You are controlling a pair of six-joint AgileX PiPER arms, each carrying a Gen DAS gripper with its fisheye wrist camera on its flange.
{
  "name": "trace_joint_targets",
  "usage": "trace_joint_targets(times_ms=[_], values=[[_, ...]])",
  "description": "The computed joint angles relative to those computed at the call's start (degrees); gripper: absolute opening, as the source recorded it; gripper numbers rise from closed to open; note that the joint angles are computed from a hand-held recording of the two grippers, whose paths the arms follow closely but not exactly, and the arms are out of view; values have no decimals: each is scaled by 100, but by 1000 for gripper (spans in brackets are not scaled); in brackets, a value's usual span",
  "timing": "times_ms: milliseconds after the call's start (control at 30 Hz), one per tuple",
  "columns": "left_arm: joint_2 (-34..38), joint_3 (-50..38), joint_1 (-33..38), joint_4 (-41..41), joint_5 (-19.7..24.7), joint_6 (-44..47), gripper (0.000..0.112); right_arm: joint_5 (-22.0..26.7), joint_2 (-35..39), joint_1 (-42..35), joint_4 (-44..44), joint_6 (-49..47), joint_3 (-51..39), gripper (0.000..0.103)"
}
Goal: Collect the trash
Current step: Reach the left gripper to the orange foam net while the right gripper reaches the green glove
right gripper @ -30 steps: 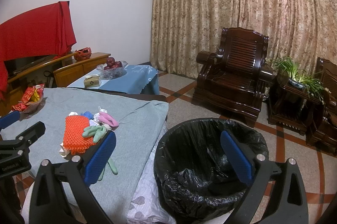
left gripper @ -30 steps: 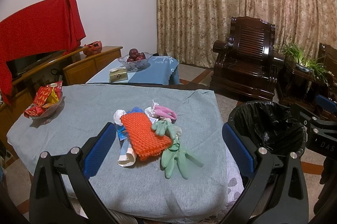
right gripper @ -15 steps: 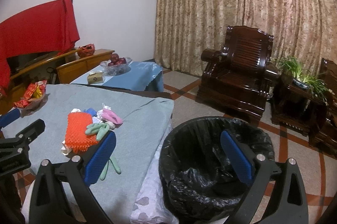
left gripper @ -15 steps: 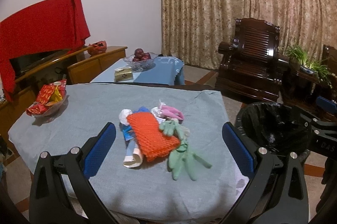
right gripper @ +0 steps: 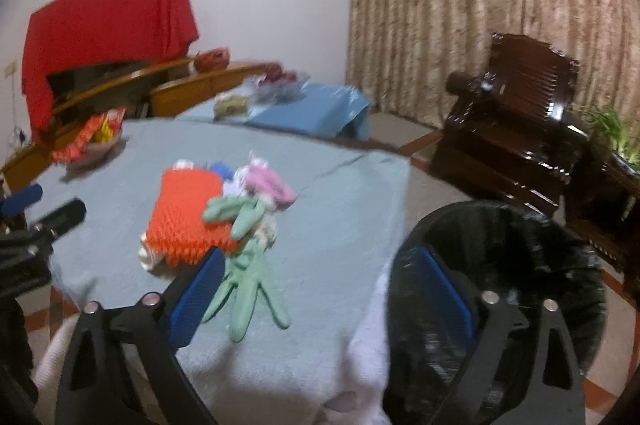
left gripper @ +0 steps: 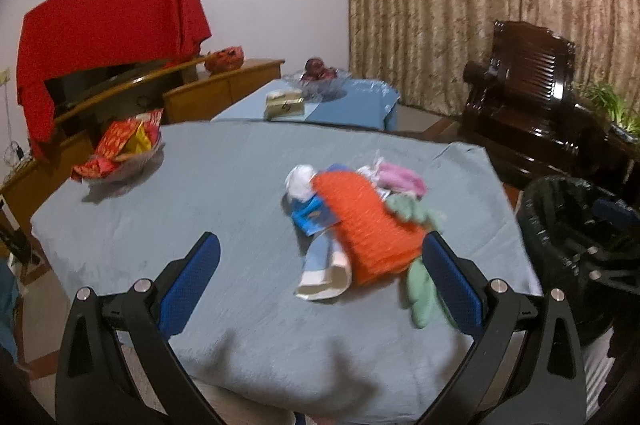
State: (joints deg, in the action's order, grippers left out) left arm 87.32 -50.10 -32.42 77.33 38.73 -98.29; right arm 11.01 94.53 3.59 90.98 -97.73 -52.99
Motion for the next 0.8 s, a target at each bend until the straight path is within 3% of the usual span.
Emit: trace_joint_targets(times_ms=[67,133,300,367,467,667,800], values=[[88,56,192,102,-176,-105,98,147,329,83,-392,515,-239,81],[174,62,398,185,-387,-181,98,-32,522,253,-559,669,-413,81],[590,-281,700,356,-709,-146,97,-188,1039,408,-1922,2016,-1083,78],[822,-509,802,392,-839,-82,92,-219,1188,422,-2487,2565,-1324,77],[1205,-900,936,241,-1024,186,81,-234,1404,417,-3043,3070,-1640,77],[1869,-1604,1202,-365,-1444,869,77,-187,1749,375,-4071,4070,-2123,77],[2207,-1986,1331,-952,-1681,1478,71,-168,1862,382,-4120,4095,-2217,77]])
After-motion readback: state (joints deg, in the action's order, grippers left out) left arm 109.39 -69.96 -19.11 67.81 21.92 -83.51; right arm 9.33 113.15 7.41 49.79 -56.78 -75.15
